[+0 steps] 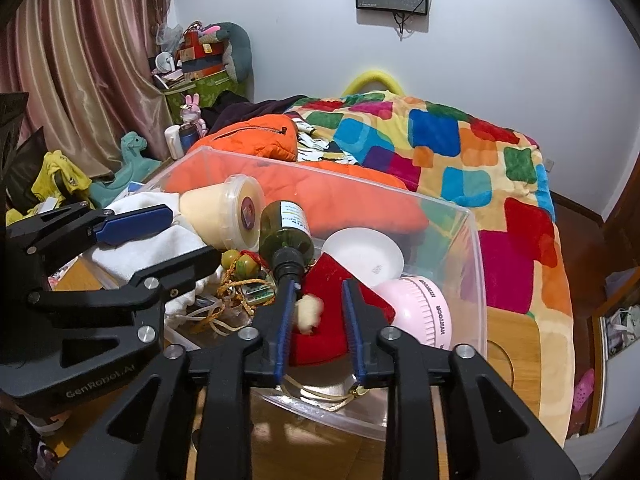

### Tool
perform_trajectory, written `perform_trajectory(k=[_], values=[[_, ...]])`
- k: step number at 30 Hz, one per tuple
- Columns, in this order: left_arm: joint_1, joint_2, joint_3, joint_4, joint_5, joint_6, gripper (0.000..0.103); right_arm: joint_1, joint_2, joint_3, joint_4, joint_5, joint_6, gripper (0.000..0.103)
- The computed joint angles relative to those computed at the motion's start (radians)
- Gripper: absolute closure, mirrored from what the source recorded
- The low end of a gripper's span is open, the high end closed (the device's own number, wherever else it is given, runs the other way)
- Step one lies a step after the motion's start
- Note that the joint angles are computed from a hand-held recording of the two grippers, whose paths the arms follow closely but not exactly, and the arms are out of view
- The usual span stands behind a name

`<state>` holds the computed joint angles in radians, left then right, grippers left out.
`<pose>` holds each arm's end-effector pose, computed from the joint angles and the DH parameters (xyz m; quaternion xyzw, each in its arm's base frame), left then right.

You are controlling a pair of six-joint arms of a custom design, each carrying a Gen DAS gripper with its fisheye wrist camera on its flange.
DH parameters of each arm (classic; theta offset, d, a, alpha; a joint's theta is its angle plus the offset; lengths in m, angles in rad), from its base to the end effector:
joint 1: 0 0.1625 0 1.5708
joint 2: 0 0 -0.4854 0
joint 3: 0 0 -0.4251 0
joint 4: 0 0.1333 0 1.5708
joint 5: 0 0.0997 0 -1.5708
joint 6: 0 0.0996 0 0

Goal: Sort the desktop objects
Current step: 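Lower the charm and seashell into the box and open both tools, then withdraw both open tools away from the clear box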

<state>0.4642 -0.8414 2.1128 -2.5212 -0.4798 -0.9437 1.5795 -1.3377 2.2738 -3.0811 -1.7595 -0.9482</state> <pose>-0.3738 -0.4350 0.0431 0.1513 0.8343 -0.3669 0.3826 0.1190 -0.5000 0.2645 0.4159 -0.8599 0.2105 0.2082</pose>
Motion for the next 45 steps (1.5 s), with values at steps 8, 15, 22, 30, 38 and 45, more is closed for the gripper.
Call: perform_trajectory(k=[8, 15, 22, 30, 38, 45], values=[[-0.011, -0.01, 0.008, 0.013, 0.016, -0.04, 0.037, 0.0, -0.016, 0.014, -0.037, 0.01, -0.004, 0.069], [-0.027, -0.036, 0.033, 0.016, 0.025, -0.091, 0.027, -0.003, -0.043, 0.035, -0.058, 0.025, -0.001, 0.057], [-0.052, -0.054, 0.052, 0.025, 0.017, -0.125, 0.013, -0.009, -0.079, 0.052, -0.046, 0.035, 0.01, 0.056], [-0.096, -0.063, 0.057, 0.141, 0.031, -0.233, 0.011, -0.014, -0.114, 0.099, -0.098, 0.025, 0.0, 0.05], [-0.135, -0.068, 0.07, 0.194, 0.033, -0.307, 0.007, -0.03, -0.158, 0.141, -0.116, 0.027, 0.003, 0.044], [-0.142, -0.071, 0.1, 0.156, -0.027, -0.352, 0.007, -0.04, -0.183, 0.177, -0.144, 0.013, -0.021, 0.044]])
